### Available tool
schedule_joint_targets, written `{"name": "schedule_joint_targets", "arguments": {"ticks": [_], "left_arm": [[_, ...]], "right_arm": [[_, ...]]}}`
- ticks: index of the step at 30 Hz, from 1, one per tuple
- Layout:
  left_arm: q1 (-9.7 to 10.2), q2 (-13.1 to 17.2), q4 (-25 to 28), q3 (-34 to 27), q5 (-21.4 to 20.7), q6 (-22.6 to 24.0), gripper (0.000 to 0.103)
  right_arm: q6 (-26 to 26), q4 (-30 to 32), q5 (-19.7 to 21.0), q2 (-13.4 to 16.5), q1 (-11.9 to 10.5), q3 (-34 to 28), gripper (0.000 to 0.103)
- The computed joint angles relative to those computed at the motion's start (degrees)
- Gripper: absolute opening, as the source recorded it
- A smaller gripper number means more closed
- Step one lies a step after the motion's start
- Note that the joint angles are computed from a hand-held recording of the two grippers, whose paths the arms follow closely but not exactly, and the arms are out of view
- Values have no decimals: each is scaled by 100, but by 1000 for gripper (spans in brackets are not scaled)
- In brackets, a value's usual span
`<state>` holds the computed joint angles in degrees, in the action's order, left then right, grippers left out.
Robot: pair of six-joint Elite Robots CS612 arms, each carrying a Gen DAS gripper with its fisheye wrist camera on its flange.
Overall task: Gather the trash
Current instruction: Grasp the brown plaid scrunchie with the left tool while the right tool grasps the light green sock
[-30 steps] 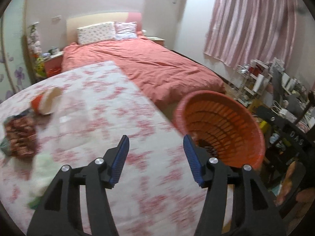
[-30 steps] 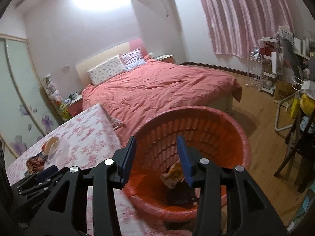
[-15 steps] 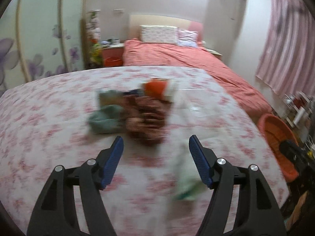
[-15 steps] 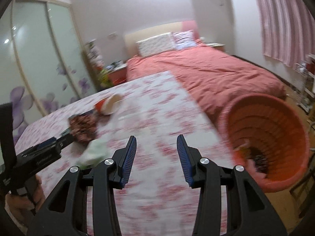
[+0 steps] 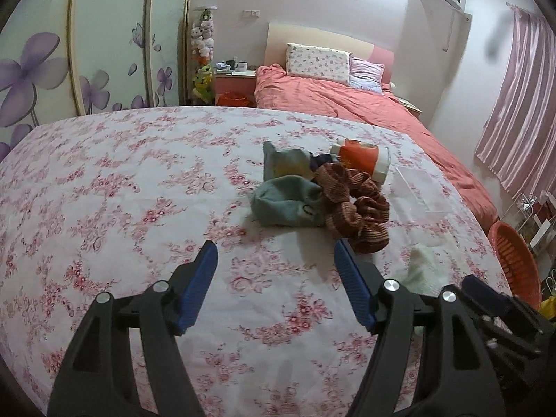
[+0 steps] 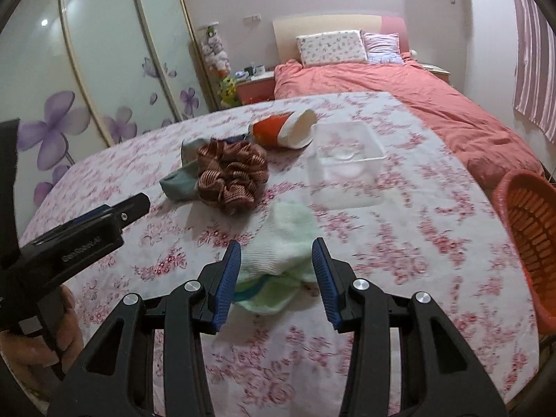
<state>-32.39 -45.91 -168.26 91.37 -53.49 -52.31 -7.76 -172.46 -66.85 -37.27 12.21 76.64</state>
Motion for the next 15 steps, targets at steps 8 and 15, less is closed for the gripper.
{"name": "schedule_joint_targets", "arguments": {"ticks": [8, 15], "left_arm": [[57, 49, -39, -21, -141, -25, 69], [98, 239, -28, -334, -413, 137, 68]], "right_arm": [[-166, 371, -381, 107, 97, -160, 33], [-188, 195, -645, 86, 33, -59, 8]]}}
